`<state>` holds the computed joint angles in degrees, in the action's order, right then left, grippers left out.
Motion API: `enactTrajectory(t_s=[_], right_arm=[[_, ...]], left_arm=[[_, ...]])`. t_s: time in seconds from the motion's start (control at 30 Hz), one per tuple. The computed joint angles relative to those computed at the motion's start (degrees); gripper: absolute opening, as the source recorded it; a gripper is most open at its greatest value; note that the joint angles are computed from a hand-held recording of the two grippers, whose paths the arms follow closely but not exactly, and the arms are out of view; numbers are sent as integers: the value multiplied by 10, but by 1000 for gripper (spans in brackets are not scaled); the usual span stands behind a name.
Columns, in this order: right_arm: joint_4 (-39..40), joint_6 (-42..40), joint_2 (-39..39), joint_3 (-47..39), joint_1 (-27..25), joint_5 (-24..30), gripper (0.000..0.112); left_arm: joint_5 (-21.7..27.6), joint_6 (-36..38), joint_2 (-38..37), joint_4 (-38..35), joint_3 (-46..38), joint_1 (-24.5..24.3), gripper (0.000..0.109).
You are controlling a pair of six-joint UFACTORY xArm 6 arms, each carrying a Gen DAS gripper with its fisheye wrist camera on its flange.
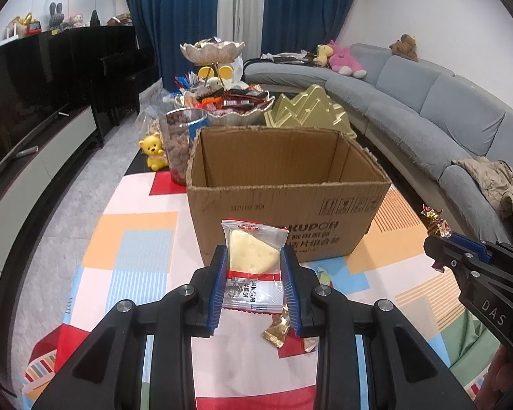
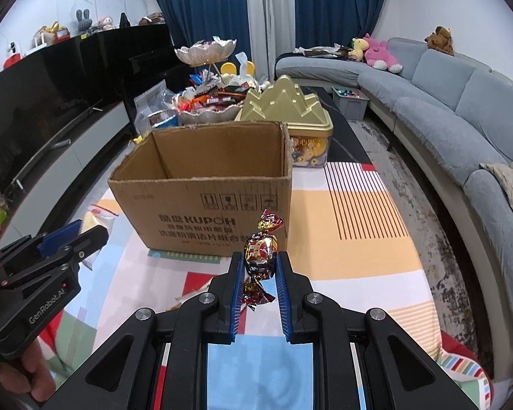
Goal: Organize snacks
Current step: 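Lift both held snacks and carry them over the open cardboard box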
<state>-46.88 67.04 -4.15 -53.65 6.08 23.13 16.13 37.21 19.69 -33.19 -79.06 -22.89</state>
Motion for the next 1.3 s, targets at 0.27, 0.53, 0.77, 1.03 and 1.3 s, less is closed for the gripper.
enactTrajectory(t_s=[0.27,0.53,0.77,1.03,1.3], right_arm=[[4,-12,1,-19,0,3,20],[4,-21,9,-43,-2,5,20],[9,-34,21,-65,-7,4,20],[20,-53,41,-95,-13,0,20],[43,-84,66,-126,-19,-5,20]], left_arm=[[7,-9,5,8,-27,1,31],[16,-22,18,20,-62,2,31],[25,-32,32,30,-89,2,31],[42,-54,62,54,-142,2,31],[64,-78,103,78,-209,1,31]])
